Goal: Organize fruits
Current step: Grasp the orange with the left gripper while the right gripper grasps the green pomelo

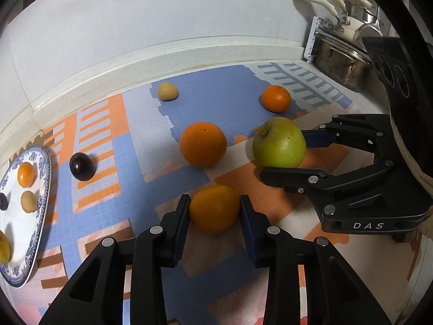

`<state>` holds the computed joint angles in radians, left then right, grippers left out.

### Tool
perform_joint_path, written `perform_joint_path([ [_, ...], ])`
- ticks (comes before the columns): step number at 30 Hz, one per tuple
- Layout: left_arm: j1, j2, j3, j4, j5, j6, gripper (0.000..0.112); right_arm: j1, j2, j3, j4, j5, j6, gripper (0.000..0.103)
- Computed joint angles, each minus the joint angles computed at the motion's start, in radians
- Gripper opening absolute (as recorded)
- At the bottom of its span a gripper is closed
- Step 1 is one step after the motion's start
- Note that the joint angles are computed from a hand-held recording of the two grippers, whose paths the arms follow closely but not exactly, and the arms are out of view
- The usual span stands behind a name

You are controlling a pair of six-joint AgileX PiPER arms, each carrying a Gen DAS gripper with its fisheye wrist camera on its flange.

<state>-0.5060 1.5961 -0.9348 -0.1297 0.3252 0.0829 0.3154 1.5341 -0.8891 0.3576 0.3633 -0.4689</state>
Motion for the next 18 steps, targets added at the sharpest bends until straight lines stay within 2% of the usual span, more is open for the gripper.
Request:
perform_joint_path([
  [8, 0.005, -0.05, 0.029, 0.034, -0.01, -0.066, 0.035, 0.002, -0.021, 0.024, 0.058, -0.011, -0.035, 0.049],
  [18, 0.023, -0.192, 0.106, 0.164, -0.007, -0.253, 0.035, 0.071, -0.086, 0.029, -0.017, -0.013, 0.094, 0.049],
])
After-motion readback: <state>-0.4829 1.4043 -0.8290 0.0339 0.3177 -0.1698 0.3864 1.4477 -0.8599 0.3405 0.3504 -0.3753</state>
